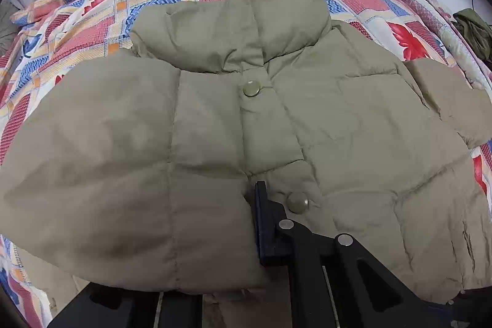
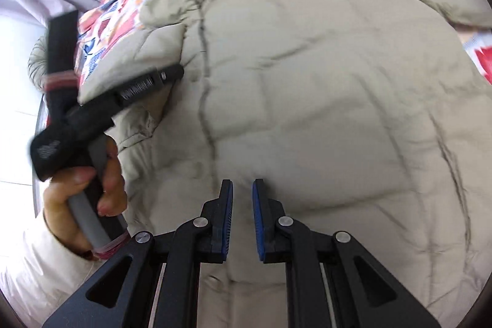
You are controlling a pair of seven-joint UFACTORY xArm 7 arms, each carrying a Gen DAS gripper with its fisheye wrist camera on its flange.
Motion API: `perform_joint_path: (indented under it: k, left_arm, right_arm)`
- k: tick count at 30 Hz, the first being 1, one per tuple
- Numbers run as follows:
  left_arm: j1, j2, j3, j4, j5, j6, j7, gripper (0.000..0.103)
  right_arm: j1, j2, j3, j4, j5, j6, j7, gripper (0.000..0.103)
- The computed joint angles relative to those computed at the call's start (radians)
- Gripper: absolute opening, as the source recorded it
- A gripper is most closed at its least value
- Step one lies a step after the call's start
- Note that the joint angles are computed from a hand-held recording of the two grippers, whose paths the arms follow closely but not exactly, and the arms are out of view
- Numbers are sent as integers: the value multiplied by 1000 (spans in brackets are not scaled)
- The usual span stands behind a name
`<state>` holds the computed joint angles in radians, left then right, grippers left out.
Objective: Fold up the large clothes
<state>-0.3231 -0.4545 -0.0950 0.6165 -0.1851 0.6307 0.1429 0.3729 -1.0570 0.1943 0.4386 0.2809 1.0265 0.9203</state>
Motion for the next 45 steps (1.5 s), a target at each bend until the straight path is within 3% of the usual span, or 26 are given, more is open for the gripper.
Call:
perform_joint_path:
  k: [3, 4, 5, 6, 8, 12, 14, 16, 18, 19, 20, 23, 28, 29, 31, 32, 33, 36, 37, 38, 39, 42, 45]
  left_arm:
    - [2, -39, 12, 4, -8, 40, -3, 12]
    - [0, -52, 19, 5, -17, 44, 2, 37]
    - [-1, -70, 26, 3, -28, 47, 6, 89]
    - [4, -89, 29, -1, -32, 41, 2, 103]
    - [10, -133, 48, -15, -40, 18, 17, 103]
    - [32, -215, 96, -22, -33, 94, 74, 103]
    - [66, -251, 133, -30, -26, 111, 111, 103]
    - [121, -249, 175, -17, -21, 130, 131, 103]
    - [195, -206, 214, 15, -13, 143, 132, 103]
    - [237, -171, 233, 34, -9, 140, 124, 103]
    - [263, -141, 251, 50, -18, 142, 124, 103]
    - [317, -26, 316, 113, -90, 159, 141, 103]
    - [343, 134, 340, 183, -223, 214, 228, 100]
    - [345, 161, 339, 194, -252, 244, 242, 86]
    - [358, 200, 323, 204, -288, 281, 250, 72]
    - [363, 204, 319, 198, -319, 282, 277, 51]
    - [368, 195, 311, 189, -342, 282, 302, 38]
    - [393, 139, 243, 145, -283, 198, 296, 24]
    - [397, 125, 226, 132, -251, 168, 290, 23]
    - [400, 115, 214, 123, -224, 148, 279, 23]
    - [399, 111, 208, 116, -202, 131, 274, 23]
    - [390, 126, 211, 123, -182, 128, 269, 23]
    - [390, 129, 200, 110, -153, 98, 245, 23]
  right_arm:
    - [9, 30, -20, 0, -10, -33, -5, 15]
    - [-21, 30, -21, 9, -11, -19, -26, 15]
    - [-45, 35, -6, 13, 18, -34, -80, 15]
    - [-50, -3, -32, -3, 4, -7, -92, 15]
    - [-28, -18, -63, -6, -30, -3, -93, 15]
    - [-18, -2, -63, 25, -66, 21, -88, 15]
    - [-38, 33, -39, 55, -64, 22, -118, 15]
    - [-21, -3, -37, 76, -95, 84, -139, 17]
    - [-8, -15, -20, 106, -122, 127, -176, 41]
    - [-19, -3, 1, 128, -127, 129, -204, 67]
    - [-20, 24, 17, 149, -142, 108, -228, 74]
    - [-28, 173, 73, 251, -202, 54, -317, 74]
    - [-61, 423, 191, 413, -381, 0, -369, 74]
    - [-70, 469, 217, 440, -433, -10, -364, 74]
    - [-76, 546, 252, 480, -516, -23, -340, 74]
    - [-95, 593, 277, 505, -550, -28, -325, 74]
    - [-99, 614, 291, 516, -574, -24, -311, 74]
    - [-94, 708, 316, 556, -682, 7, -281, 74]
    - [-90, 726, 322, 560, -722, 19, -273, 69]
    - [-86, 742, 325, 565, -767, 28, -253, 29]
    - [-71, 741, 308, 557, -782, 38, -234, 5]
    - [-74, 638, 232, 481, -738, -4, -100, 5]
    - [-54, 509, 78, 344, -593, -102, -6, 5]
